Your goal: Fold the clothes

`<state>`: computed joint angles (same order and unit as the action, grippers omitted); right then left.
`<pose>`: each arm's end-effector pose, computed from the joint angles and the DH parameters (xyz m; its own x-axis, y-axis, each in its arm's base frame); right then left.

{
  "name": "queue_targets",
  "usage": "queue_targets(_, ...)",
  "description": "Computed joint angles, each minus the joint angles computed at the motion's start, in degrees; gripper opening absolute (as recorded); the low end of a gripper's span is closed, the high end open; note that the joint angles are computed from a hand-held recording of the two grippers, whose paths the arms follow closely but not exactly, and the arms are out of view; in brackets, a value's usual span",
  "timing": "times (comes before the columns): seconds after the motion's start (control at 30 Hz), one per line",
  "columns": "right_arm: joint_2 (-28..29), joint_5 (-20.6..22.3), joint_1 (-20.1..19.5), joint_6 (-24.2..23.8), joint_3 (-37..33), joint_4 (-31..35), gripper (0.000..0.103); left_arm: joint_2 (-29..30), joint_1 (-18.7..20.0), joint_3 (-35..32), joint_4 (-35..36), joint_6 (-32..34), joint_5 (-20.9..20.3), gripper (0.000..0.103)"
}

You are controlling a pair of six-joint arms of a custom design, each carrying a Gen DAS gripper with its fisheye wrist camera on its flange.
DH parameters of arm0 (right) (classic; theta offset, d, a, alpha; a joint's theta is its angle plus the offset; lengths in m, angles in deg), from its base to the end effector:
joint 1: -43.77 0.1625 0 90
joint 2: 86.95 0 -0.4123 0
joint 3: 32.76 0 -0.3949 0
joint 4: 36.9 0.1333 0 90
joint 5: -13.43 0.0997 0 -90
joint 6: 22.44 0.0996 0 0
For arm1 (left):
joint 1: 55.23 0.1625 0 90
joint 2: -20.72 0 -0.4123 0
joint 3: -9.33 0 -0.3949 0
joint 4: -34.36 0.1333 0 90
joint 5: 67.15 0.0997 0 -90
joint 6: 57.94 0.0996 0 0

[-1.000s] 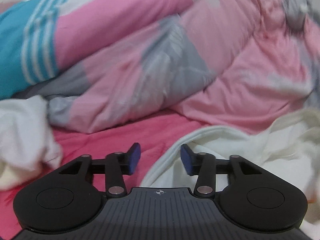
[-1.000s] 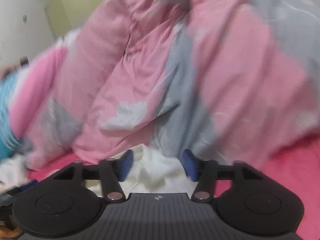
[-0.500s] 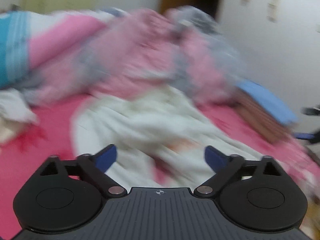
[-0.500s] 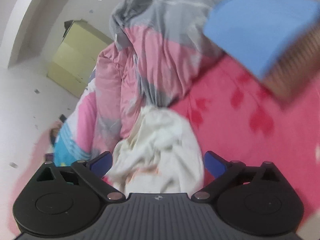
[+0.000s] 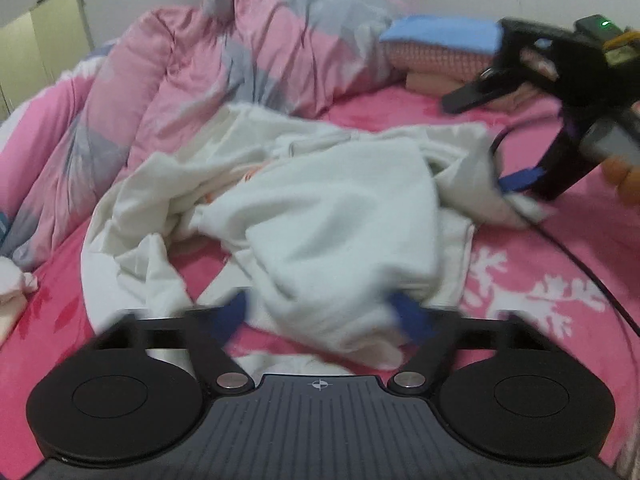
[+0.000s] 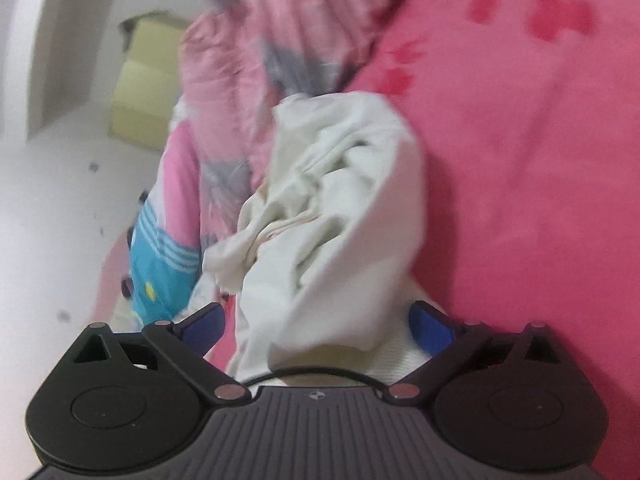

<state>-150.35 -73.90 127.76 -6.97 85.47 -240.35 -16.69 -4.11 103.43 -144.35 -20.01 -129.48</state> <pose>0.0797 -0.5604 0.2417 -0.9469 0.2008 -0.2511 0.3186 0.4817 -0.8163 -0.2843 -0.6387 0.0610 -0.3386 0.6930 -0.6365 0.9386 0.2967 -0.1762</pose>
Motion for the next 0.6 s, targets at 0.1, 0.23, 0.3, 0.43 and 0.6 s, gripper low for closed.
queue_targets(0.1, 2.3, -0.1, 1.7, -2.3, -1.5, -0.2, 0.087, -0.1, 0.0, 0.6, -2.5, -2.7, 0.6, 0.018)
queue_targets(0.23, 3.9, 4.9, 2.4, -1.2, -3.5, 4.6, 0.017, -2.5, 0.3, 1.3, -3.3, -6.6, -0.9, 0.013)
queue_targets(0.3, 5.2, 5.9, 3.5, -0.9, -4.5, 5.2, 0.016, -4.7, 0.4, 2.2, -3.2, -8.1, -2.1, 0.012)
queue_targets(0.43, 6.0, 10.0, 5.8, -2.3, -4.2, 4.1, 0.004, -10.6, 1.3, 4.3, -1.7, -11.4, -5.4, 0.012)
queue_targets(0.6, 4.9, 5.2, 10.1, -8.7, -2.1, 0.8, 0.004, -14.1, 2.5, 4.6, 5.7, -14.4, -6.4, 0.015)
